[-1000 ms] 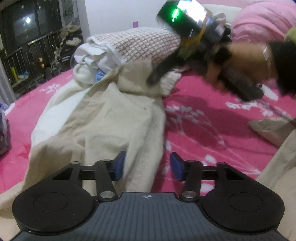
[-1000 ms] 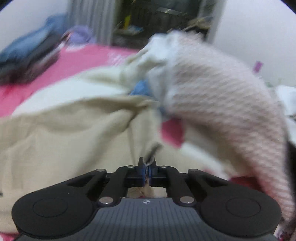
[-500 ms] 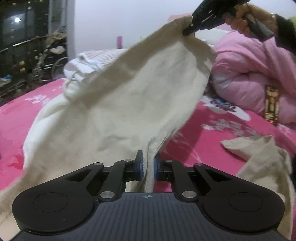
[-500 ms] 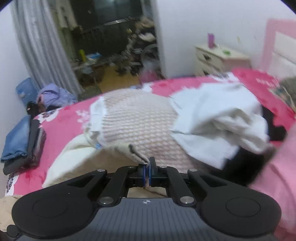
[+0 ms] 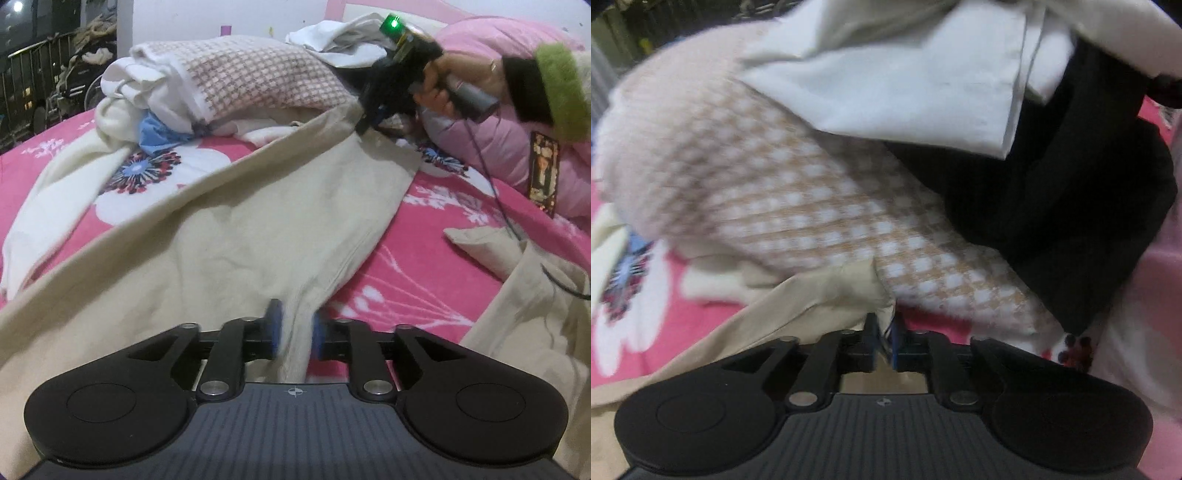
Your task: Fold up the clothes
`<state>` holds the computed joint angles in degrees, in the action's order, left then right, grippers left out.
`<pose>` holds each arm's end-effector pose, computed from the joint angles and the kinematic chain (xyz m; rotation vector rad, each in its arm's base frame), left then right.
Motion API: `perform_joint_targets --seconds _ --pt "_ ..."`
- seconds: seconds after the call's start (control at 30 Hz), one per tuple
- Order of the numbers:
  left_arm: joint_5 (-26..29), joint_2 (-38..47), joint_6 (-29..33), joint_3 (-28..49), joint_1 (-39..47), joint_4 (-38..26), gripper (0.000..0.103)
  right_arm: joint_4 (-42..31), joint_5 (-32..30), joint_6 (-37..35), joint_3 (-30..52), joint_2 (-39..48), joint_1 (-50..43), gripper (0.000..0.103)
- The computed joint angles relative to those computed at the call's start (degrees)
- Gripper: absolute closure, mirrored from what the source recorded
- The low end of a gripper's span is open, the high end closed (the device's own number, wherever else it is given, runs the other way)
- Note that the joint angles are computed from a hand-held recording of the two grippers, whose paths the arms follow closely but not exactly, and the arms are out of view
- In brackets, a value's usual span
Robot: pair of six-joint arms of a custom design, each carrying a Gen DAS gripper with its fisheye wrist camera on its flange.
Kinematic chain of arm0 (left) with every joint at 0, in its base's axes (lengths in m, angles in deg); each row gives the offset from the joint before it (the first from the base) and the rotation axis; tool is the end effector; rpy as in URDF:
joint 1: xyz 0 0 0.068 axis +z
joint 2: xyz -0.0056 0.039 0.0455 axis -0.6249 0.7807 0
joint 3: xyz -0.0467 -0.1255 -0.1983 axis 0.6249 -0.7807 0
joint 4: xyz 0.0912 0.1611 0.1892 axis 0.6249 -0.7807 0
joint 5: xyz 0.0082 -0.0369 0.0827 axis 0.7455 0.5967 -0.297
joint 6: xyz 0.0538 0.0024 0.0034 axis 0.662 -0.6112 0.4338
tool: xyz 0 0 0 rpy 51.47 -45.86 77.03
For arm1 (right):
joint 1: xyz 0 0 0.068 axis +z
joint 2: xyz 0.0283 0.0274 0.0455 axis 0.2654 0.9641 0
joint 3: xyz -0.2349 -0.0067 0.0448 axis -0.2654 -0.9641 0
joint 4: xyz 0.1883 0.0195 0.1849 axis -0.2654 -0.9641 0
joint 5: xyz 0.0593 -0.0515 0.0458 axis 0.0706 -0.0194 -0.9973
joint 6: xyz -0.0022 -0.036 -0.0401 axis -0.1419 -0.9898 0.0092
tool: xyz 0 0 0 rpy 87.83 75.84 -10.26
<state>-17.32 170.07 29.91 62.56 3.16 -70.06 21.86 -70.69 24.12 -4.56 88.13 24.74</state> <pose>0.1677 0.1159 0.0122 1.0845 2.1360 -0.6091 0.2745 0.0376 0.0548 0.6331 2.6110 -0.0578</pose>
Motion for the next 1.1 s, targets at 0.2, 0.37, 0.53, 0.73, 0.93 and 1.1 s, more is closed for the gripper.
perform_joint_targets --seconds 0.2,0.37,0.53,0.73,0.93,1.1 --pt "-0.3 0.2 5.6 2.6 2.2 -10.8 0.061 6.3 13.9 2.5 -10.7 -10.6 4.7 0.085" --pt "-1.5 4.5 6.7 14.1 5.5 -28.5 0.059 4.9 25.3 4.5 -19.5 -27.5 23.1 0.081" --pt "1.6 7.0 -7.1 23.9 7.5 -28.0 0.059 14.1 10.6 -0.7 -12.2 -14.5 34.8 0.081" --pt "-1.3 7.1 -40.3 20.1 1.7 7.7 0.059 16.4 -1.6 -2.6 12.6 18.2 31.1 0.086" --pt "-4.7 11.6 -55.9 20.3 -1.7 23.0 0.059 27.1 5.1 6.8 16.5 25.7 24.2 0.085" --pt "-4.0 13.1 -58.5 20.8 -2.1 25.6 0.059 40.1 1.3 13.3 -2.8 13.1 20.7 0.086"
